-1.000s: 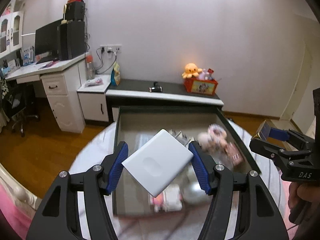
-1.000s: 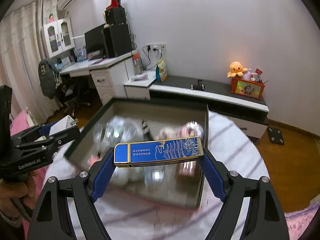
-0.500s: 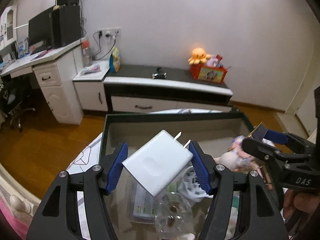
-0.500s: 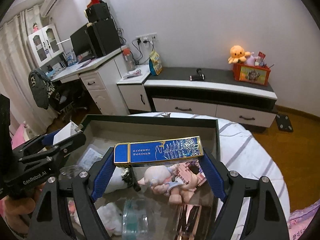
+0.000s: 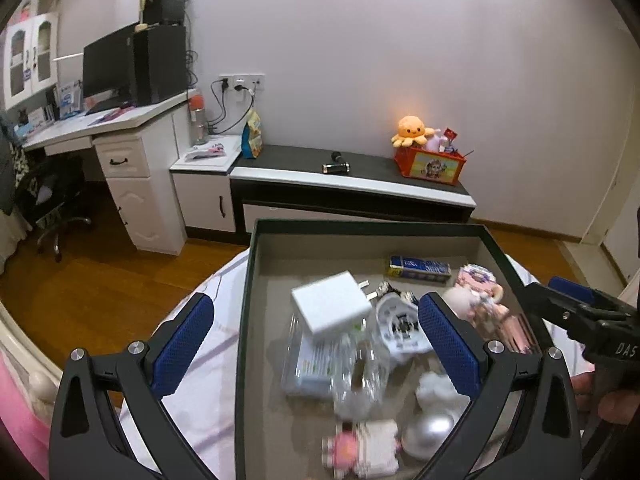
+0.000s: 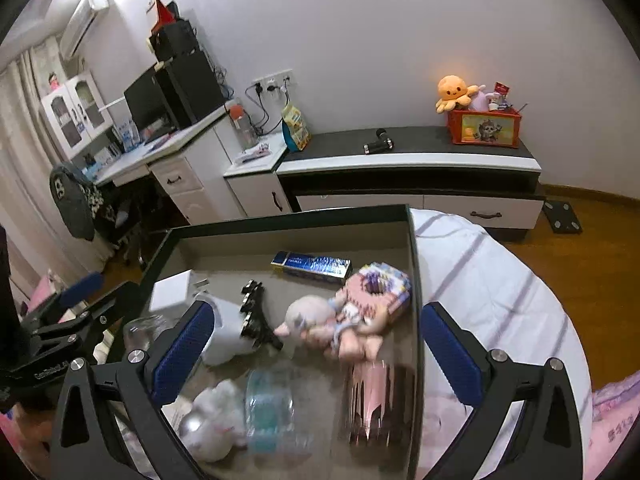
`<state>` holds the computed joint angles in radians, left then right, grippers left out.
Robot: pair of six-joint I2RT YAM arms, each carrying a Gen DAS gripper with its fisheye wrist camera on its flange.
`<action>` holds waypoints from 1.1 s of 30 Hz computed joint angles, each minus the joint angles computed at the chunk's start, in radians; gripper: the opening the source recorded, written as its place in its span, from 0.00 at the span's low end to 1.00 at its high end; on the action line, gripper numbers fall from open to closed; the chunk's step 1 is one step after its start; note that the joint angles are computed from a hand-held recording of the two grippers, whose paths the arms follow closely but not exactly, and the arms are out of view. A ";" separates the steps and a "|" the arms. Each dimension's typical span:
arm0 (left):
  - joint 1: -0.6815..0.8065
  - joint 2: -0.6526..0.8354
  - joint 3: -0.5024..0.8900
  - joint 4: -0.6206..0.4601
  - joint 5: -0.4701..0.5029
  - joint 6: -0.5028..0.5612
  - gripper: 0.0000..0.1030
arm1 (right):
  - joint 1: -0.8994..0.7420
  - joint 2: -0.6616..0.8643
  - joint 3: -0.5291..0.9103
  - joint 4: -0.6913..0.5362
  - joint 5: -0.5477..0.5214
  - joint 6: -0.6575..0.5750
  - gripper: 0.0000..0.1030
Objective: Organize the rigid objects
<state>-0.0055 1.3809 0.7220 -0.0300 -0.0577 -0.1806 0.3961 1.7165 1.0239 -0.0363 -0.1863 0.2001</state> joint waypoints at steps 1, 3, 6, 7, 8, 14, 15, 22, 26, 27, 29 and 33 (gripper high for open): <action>0.000 -0.038 -0.023 -0.012 0.002 -0.004 1.00 | 0.001 -0.029 -0.027 0.003 0.002 0.006 1.00; -0.004 -0.114 -0.069 -0.035 -0.001 -0.009 1.00 | 0.007 -0.092 -0.083 0.009 0.012 0.022 1.00; -0.020 -0.231 -0.127 -0.084 -0.014 -0.023 1.00 | 0.014 -0.182 -0.156 0.008 0.019 0.041 1.00; -0.028 -0.283 -0.150 -0.112 -0.022 -0.029 1.00 | 0.017 -0.208 -0.173 0.005 0.022 0.045 1.00; -0.044 -0.310 -0.161 -0.128 -0.036 -0.038 1.00 | 0.022 -0.249 -0.204 0.004 0.028 0.049 1.00; -0.148 -0.542 -0.242 -0.276 -0.126 -0.091 1.00 | 0.057 -0.446 -0.320 -0.035 0.077 0.072 1.00; -0.175 -0.589 -0.253 -0.310 -0.149 -0.109 1.00 | 0.061 -0.486 -0.340 -0.048 0.087 0.074 1.00; -0.415 -0.798 -0.264 -0.540 -0.351 -0.258 1.00 | 0.157 -0.747 -0.463 -0.149 0.190 0.103 1.00; -0.661 -0.889 -0.234 -0.737 -0.557 -0.440 1.00 | 0.253 -0.917 -0.515 -0.257 0.315 0.140 1.00; -0.735 -0.899 -0.220 -0.796 -0.616 -0.507 1.00 | 0.287 -0.962 -0.523 -0.291 0.357 0.152 1.00; -0.914 -0.890 -0.182 -0.945 -0.752 -0.695 1.00 | 0.372 -1.050 -0.533 -0.370 0.461 0.182 1.00; -1.344 -0.691 -0.070 -1.399 -0.959 -1.359 1.00 | 0.596 -1.170 -0.523 -0.524 0.701 0.293 1.00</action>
<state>-1.3493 0.6903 0.6524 -1.4287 -1.0169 -1.5396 0.9921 0.5470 0.5006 -0.5599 0.5143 0.4932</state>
